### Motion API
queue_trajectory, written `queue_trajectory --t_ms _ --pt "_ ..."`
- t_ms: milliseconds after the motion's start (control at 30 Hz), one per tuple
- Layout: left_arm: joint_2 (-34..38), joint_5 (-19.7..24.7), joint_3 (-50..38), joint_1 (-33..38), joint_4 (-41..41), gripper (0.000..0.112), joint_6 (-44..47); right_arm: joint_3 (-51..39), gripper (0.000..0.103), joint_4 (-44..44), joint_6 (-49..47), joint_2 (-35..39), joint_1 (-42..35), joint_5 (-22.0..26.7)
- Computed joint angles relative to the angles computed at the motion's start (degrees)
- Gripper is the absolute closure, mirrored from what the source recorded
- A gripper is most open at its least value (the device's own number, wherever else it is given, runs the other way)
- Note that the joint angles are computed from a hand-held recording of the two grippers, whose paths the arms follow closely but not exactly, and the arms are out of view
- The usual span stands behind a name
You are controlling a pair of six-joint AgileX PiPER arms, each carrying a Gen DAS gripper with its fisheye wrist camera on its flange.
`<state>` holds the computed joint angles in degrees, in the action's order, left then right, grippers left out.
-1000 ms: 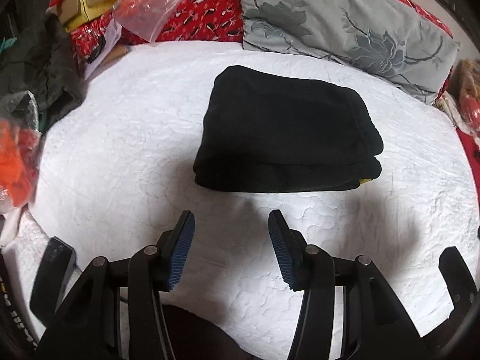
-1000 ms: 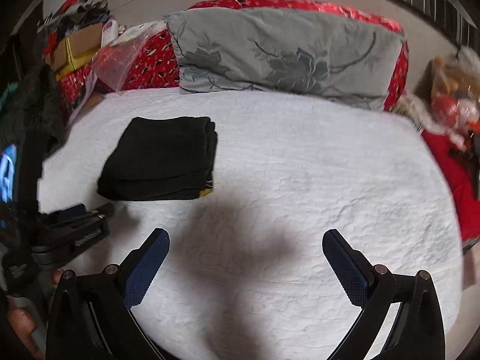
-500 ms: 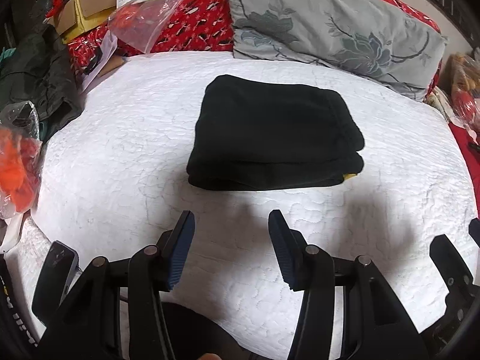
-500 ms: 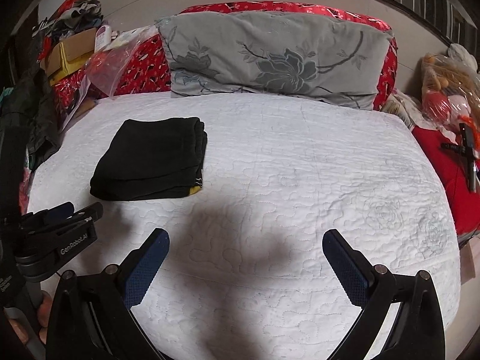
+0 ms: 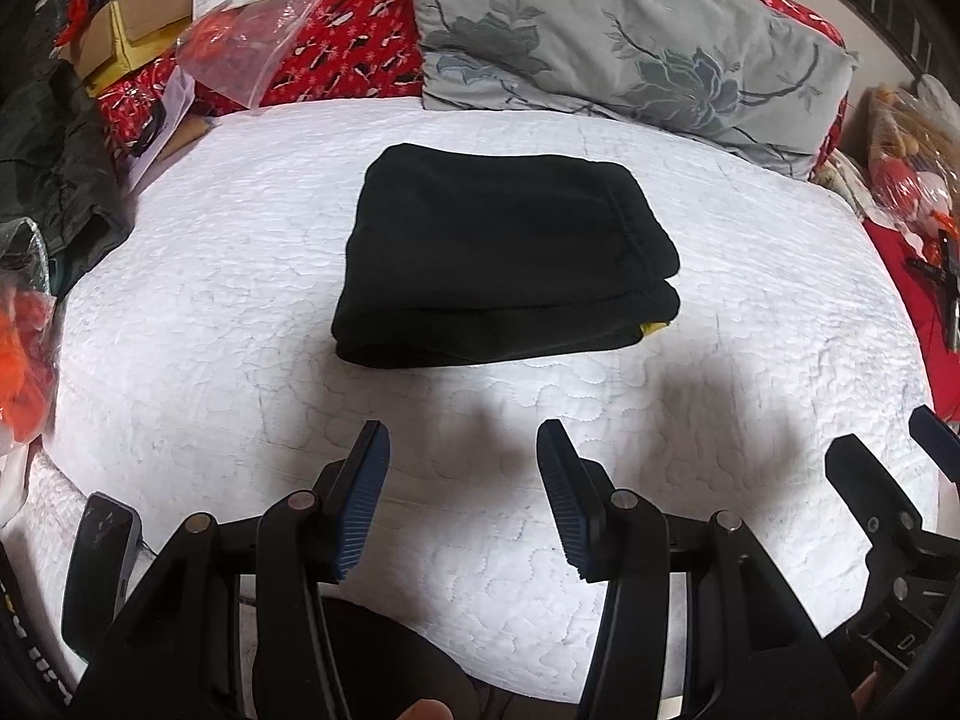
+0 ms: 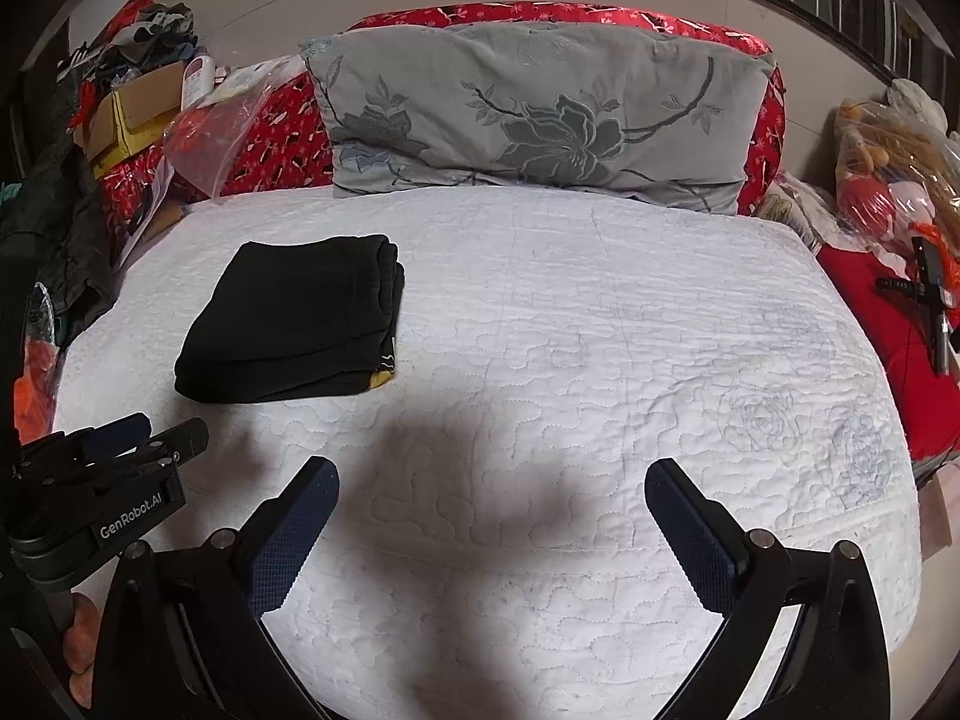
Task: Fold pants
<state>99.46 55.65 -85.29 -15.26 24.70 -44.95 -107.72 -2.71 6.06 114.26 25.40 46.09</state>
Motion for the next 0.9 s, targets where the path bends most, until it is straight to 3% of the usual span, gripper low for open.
queue_trajectory --t_ms 267,900 --pt "1.25 2.99 -1.27 -1.89 3.77 0.059 -1.85 -0.32 0.000 0.30 -0.09 0.39 -0.35 0.31" --pt "0.69 0.41 -1.20 -1.14 1.43 0.059 0.12 -1.33 0.000 1.00 0.04 1.71 -0.99 1.36"
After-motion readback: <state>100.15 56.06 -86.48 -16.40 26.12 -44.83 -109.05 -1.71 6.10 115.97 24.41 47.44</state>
